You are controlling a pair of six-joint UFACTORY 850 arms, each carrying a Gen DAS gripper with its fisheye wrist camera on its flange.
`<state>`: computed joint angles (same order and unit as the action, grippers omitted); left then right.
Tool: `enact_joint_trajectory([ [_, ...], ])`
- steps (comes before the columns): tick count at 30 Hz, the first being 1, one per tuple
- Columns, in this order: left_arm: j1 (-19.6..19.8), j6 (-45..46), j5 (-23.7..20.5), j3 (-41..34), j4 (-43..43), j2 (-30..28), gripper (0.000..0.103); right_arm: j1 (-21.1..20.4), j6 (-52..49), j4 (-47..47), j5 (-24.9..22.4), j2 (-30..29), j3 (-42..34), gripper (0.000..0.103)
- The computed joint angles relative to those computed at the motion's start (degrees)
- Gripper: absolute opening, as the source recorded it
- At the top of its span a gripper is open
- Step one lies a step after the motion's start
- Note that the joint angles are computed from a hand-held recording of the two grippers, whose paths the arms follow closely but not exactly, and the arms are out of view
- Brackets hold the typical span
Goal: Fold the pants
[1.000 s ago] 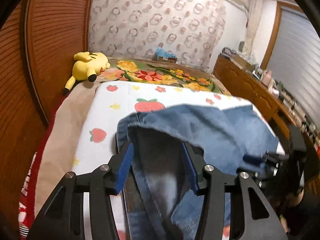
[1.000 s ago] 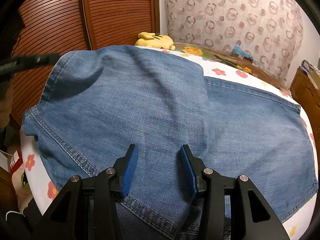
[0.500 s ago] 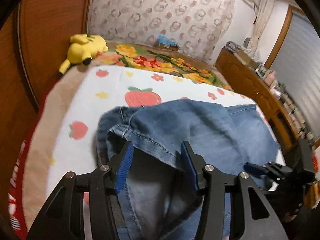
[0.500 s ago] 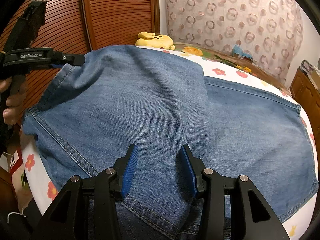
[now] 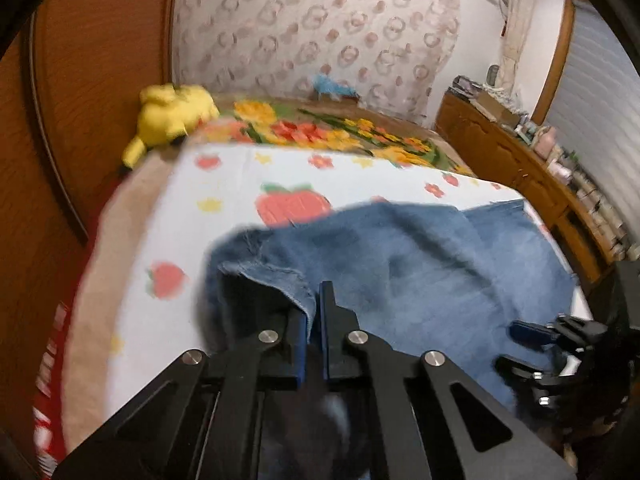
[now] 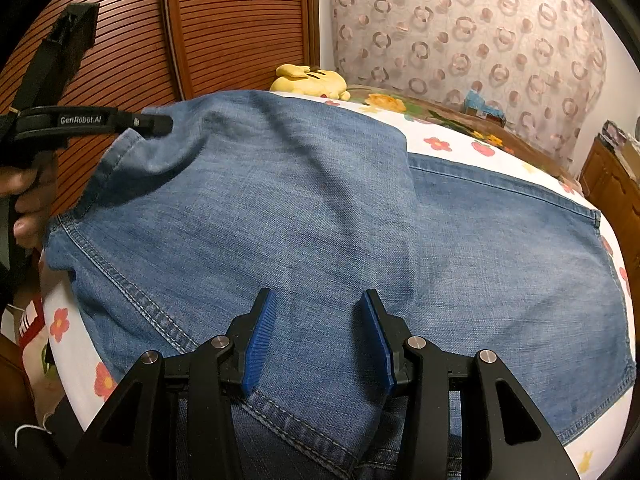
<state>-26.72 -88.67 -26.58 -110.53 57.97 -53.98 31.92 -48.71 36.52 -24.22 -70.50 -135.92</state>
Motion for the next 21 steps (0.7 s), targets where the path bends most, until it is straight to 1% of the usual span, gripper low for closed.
enact_joint_trajectory([
  [1,-0.1,-1.1,-2.8,0.0,1.7,0.2,0.006,0.0,0.0,0.0,0.0,0.0,-0.1,0.046],
  [2,0.1,-1.2,-3.6,0.3,1.8,0.5,0.006,0.0,0.0,-0.1,0.0,0.0,0.0,0.046],
  [4,0.9,-0.3,-2.5,2.0,1.1,1.6,0.006,0.0,0.0,-0.2,0.2,0.0,0.1,0.046],
  [6,1.1,2.2,-2.9,2.4,-0.2,1.9,0.007,0.1,-0.1,-0.1,0.4,0.2,0.3,0.046],
  [7,1.2,3.9,-3.1,2.2,-1.5,1.8,0.011,0.1,-0.1,0.0,0.3,0.1,0.3,0.046],
  [8,1.2,5.3,-3.8,2.0,-2.8,1.7,0.012,0.0,-0.1,-0.1,0.3,0.1,0.3,0.046],
  [9,1.1,5.3,-4.1,2.2,-3.0,1.9,0.014,0.0,-0.2,0.1,0.4,0.2,0.4,0.046],
  [11,0.8,3.6,-3.8,3.6,-1.2,3.0,0.023,-0.1,-1.7,1.8,0.8,0.8,1.4,0.046],
  [12,0.5,1.6,-3.4,4.8,0.7,3.7,0.033,-0.2,-3.2,3.4,1.4,1.5,2.6,0.046],
  [13,0.2,-0.5,-3.0,5.9,2.7,4.5,0.044,-0.4,-6.2,6.6,1.9,2.5,4.5,0.046],
  [14,-0.3,-3.7,-2.5,7.4,5.9,5.5,0.048,-0.7,-9.5,9.8,2.4,3.8,6.7,0.046],
  [15,-0.7,-5.9,-1.9,8.4,8.5,6.2,0.049,-1.0,-12.1,12.5,3.1,5.0,8.7,0.046],
  [17,-1.8,-7.1,-1.4,8.5,10.2,6.6,0.053,-1.9,-19.4,20.3,4.6,7.9,13.5,0.046],
  [18,-2.1,-7.1,-1.1,8.3,10.5,6.5,0.058,-2.4,-22.9,24.0,5.6,9.2,15.8,0.046],
  [20,-3.4,-8.7,-0.3,7.7,13.1,6.1,0.06,-3.6,-31.3,32.9,7.4,11.8,20.1,0.046],
  [21,-3.9,-8.8,0.0,6.9,13.6,5.6,0.061,-4.2,-35.6,37.4,8.3,12.9,22.0,0.049],
])
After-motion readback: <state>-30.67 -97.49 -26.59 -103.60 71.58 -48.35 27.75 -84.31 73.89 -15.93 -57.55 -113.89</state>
